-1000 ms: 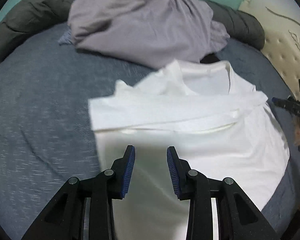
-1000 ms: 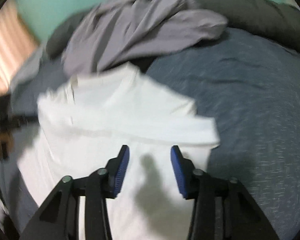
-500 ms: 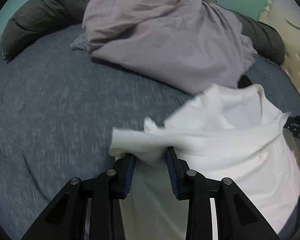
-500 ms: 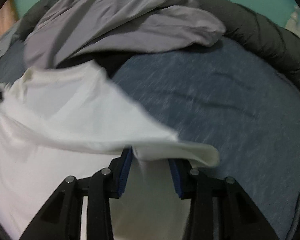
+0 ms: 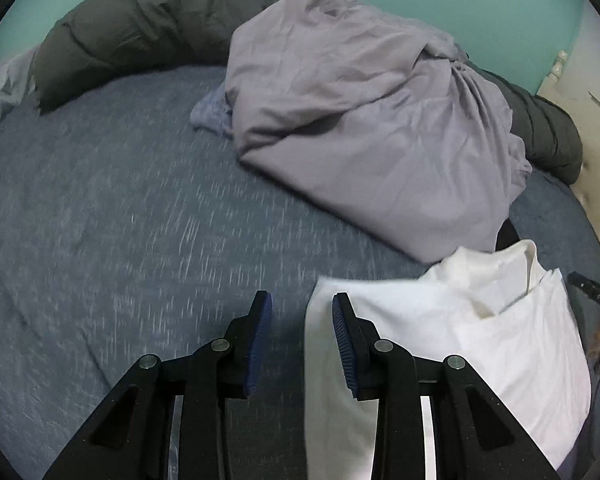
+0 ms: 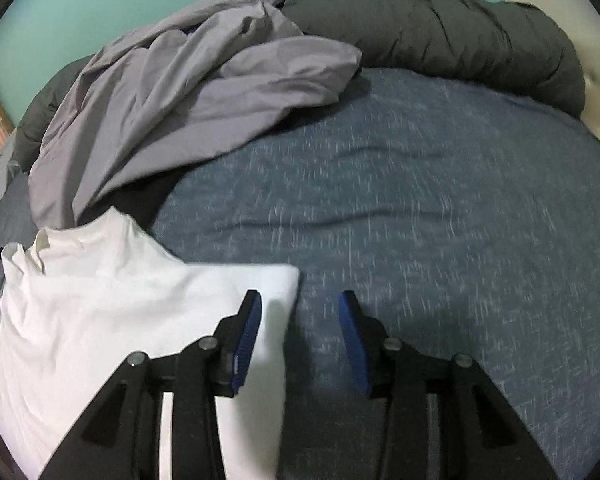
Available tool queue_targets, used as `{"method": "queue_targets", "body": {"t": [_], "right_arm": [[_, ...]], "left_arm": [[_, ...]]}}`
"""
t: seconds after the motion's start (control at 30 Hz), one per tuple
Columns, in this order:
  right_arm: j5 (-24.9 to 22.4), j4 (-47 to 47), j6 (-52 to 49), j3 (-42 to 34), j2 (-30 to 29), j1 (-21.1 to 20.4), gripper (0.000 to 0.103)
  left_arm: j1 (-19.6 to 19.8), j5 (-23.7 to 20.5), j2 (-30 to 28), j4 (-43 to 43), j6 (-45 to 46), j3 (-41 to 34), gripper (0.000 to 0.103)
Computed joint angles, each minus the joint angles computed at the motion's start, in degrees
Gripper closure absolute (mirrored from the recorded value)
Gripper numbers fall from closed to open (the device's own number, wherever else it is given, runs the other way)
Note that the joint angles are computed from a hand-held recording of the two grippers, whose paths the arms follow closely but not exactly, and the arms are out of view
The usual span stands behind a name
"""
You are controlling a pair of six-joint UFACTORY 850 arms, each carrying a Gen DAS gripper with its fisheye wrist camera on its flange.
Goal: Fold clothes
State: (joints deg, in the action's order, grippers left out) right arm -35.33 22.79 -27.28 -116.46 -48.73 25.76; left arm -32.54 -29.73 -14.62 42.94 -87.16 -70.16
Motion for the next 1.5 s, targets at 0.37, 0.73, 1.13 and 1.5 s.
{"method": "queue_targets", "body": {"t": [0.37,0.73,1.13,1.5], "right_arm": [[-5.9,2.0,-3.0,-7.8,-5.6,0.4,0.061],[2.4,13.8,-12.9,-0.2,-0.8,-0.8,0.1],[3.8,14.1,-11.0,0.3,0.4,-0.7,0.1],[2.9,14.3,-11.4,1.0,-0.3,-1.3,0.1]], "left_arm": [[1.9,6.9,-2.2,2.1,-3.6,0.9,0.061],[1.4,9.3,1.2,17.3,-19.6,4.9,0.103],[2.5,12.0,3.2,9.6,-15.8,6.1,0.098],[3.1,17.0,-0.8,8.7,-15.6,4.6,0.061]]}}
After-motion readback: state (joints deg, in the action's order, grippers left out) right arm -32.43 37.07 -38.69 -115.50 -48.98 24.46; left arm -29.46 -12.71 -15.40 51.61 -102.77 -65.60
